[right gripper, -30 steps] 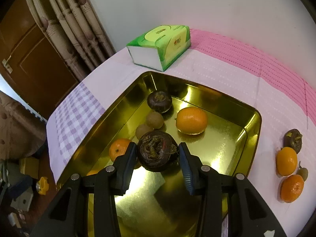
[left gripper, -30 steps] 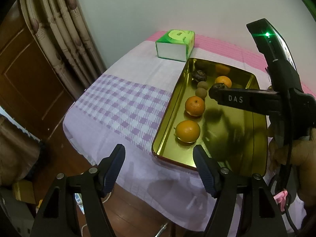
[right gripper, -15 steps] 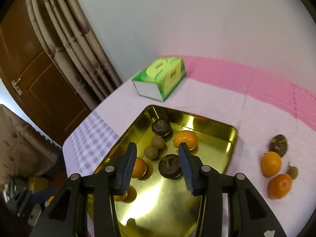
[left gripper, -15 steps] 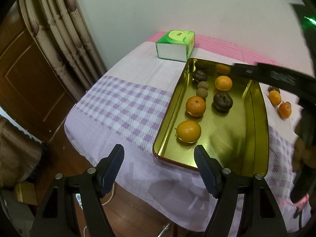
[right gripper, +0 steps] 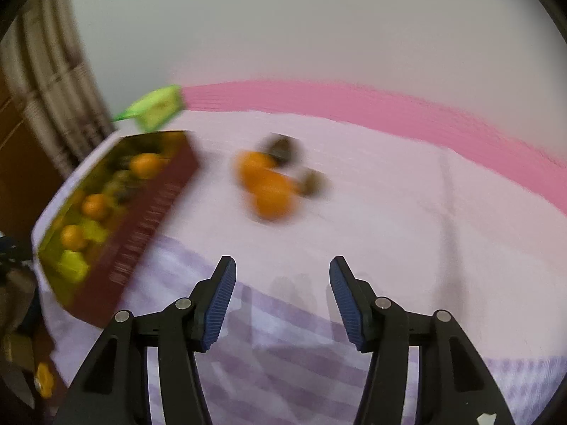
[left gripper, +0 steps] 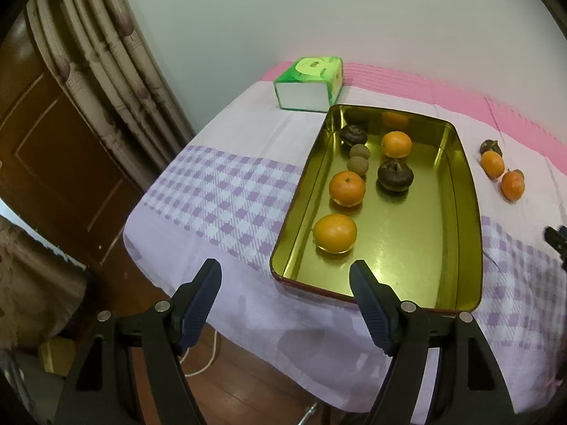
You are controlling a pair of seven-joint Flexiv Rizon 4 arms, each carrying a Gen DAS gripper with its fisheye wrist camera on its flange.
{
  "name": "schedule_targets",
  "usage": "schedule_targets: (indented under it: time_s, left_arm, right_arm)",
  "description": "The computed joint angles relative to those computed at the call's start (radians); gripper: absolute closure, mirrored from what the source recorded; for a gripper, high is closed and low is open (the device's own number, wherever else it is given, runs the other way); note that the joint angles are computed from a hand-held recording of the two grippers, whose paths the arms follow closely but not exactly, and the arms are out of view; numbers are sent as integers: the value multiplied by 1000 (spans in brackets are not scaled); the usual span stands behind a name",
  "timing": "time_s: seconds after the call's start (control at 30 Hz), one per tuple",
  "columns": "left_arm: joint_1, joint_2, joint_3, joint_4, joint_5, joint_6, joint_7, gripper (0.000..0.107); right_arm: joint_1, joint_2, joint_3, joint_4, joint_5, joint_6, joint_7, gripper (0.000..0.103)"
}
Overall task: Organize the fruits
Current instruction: 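Move both grippers back toward the remaining fruits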
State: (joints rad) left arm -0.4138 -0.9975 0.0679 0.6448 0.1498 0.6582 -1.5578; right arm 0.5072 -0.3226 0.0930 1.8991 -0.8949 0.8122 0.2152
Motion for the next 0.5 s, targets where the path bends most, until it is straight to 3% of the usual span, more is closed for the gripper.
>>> schedule_targets:
  time_s: [0.17,0.3,0.5]
  left_arm:
    - [-17,17,8,36,30,42,20,29]
    - [-27,29,3,63,42,75,54,29]
    - [-35,76,-55,150,28,208,217,29]
  right_arm:
    - [-40,111,19,164,9,-21,142,50]
    - [-77,159,41,225,1,-26,186,48]
    - [-119,187,52,279,-46,-6,239,44]
